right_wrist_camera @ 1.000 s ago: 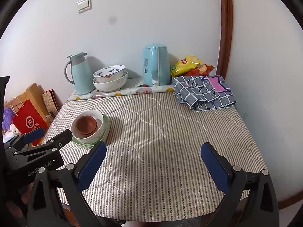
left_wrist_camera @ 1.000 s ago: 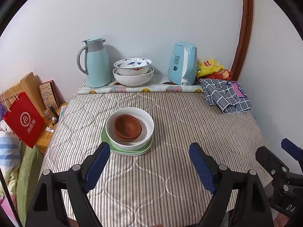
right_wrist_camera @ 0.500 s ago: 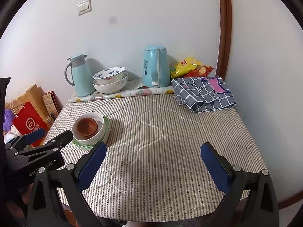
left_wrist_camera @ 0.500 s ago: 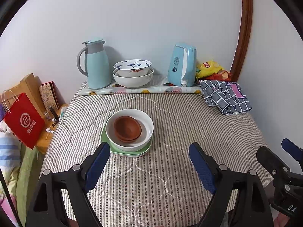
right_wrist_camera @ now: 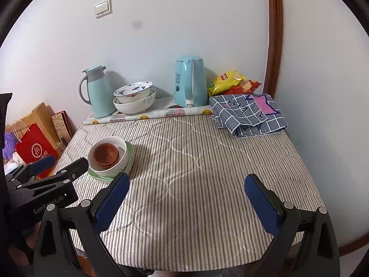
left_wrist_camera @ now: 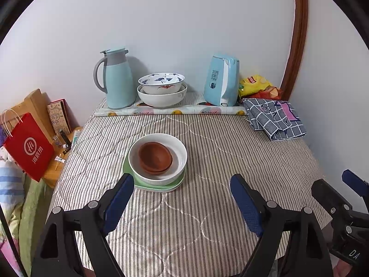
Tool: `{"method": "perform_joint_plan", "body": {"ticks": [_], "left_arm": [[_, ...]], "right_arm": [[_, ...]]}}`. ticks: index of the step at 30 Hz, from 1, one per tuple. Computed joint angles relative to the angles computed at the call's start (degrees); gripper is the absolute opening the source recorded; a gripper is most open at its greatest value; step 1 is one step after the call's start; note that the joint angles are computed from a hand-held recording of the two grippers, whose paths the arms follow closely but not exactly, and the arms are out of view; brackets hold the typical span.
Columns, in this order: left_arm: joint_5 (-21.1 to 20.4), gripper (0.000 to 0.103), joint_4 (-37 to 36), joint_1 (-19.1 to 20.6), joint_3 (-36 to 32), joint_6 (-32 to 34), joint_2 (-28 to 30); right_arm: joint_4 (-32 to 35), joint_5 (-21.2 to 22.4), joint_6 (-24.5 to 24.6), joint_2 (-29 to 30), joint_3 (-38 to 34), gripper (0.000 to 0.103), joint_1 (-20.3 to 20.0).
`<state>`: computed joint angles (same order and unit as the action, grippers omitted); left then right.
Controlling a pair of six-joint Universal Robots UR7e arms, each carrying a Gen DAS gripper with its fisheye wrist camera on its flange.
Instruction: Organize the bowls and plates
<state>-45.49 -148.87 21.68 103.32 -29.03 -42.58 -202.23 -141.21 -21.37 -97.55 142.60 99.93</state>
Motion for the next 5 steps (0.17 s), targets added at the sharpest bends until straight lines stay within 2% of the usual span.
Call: {"method": "perform_joint_plan", "body": {"ticks": [5], "left_arm": [[0.18, 0.085, -0.55, 0.25, 0.01, 0.46, 0.31]], "right_arm": [[-0.04, 0.4, -0.28, 0.04, -0.04, 0.099, -0.2]]}}
